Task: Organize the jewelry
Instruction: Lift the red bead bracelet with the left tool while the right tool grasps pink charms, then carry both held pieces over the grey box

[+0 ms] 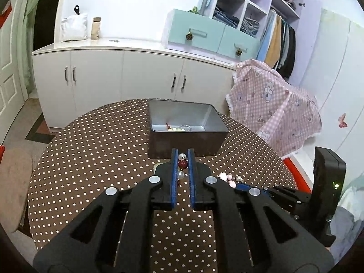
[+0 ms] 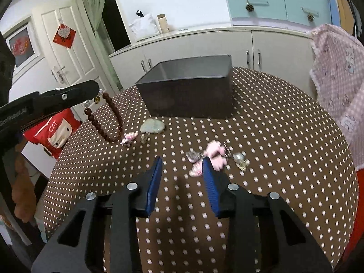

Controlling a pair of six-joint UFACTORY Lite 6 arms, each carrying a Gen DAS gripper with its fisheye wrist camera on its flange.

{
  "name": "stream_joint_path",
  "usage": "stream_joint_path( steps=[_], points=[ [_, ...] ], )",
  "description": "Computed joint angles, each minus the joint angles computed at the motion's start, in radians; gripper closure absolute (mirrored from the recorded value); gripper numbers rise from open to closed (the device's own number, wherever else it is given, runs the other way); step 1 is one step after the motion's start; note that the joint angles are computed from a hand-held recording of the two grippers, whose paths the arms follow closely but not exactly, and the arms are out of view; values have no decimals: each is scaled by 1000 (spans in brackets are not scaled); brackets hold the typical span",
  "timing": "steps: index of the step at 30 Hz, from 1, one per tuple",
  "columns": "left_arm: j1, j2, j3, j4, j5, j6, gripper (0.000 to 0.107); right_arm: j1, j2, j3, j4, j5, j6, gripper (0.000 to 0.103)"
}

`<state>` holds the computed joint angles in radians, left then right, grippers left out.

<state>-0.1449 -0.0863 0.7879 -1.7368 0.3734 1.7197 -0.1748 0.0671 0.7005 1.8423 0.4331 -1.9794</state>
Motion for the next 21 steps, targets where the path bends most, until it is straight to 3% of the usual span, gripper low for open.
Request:
stream_joint_path(
  steps=[4, 7, 10, 17, 20, 21],
  points=[
    [0, 4, 2, -26, -6, 23, 98, 80, 44, 50, 140, -129, -86, 69],
    [7, 14, 8, -11, 12, 7, 98, 104, 107, 103, 131, -198, -47, 69],
    [3, 22, 11, -13, 9, 12, 98, 85, 156, 151, -13, -202, 104, 69],
    [-26, 71, 47, -9, -22, -2, 98, 123, 243, 263, -105, -274, 175, 69],
    [-36, 86, 61, -2, -32, -9, 98, 156, 256, 278, -12, -333, 64, 86],
    [-41, 91, 68, 5, -38, -16, 98, 156, 259, 283, -15, -334, 61, 87]
  ],
)
